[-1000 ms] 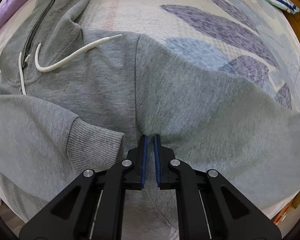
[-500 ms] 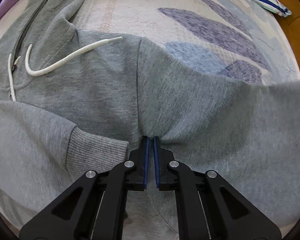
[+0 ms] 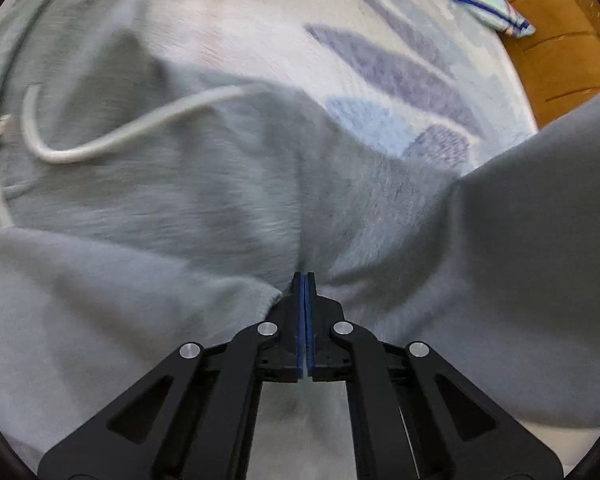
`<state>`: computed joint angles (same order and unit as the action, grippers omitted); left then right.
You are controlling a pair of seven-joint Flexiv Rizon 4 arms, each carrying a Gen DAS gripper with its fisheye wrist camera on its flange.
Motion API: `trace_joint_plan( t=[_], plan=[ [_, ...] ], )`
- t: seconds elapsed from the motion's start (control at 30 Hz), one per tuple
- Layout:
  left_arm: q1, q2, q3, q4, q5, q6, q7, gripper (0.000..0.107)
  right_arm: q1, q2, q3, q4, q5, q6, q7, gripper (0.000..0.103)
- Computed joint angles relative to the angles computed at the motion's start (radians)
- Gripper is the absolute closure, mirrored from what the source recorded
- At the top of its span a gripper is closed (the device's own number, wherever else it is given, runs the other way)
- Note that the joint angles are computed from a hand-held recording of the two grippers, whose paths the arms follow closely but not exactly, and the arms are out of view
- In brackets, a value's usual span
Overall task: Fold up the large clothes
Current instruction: 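Lift the cuff with the right gripper and carry it over the hoodie body, then lay the sleeve across the first sleeve and open the right gripper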
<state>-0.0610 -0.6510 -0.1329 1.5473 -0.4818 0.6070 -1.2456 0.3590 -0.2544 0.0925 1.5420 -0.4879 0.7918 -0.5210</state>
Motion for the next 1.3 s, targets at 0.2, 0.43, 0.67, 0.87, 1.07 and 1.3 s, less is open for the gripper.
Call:
trace_joint_plan(
  t=[0.2,0.43,0.67,0.87,1.07,1.3],
  plan=[
    [0.141,0.144,0.035,0.112,-0.082,0.018,0.206,0.103,0.092,-0.123,0.046,-0.106,0.082,-0.009,-0.006,0.096],
    [0.277,0.184,0.148,0.081,-0.055,0.011,0.226,0.104,0.183,-0.292,0.078,-0.278,0.194,-0.006,-0.070,0.096],
    [0.345,0.182,0.197,0.087,-0.001,-0.009,0.149,0.098,0.140,-0.426,0.188,-0.467,0.498,-0.142,-0.292,0.036],
    [0.354,0.168,0.184,0.098,0.012,-0.070,0.087,0.065,0.157,-0.325,0.080,-0.318,0.414,-0.186,-0.250,0.022],
    [0.332,0.063,0.179,0.059,0.004,-0.042,-0.047,0.042,0.070,-0.209,0.057,-0.125,0.423,-0.279,-0.163,0.022],
    [0.307,0.043,0.183,0.028,0.087,-0.039,-0.102,0.095,-0.013,-0.111,0.060,0.022,0.443,-0.307,-0.114,0.023]
  ],
)
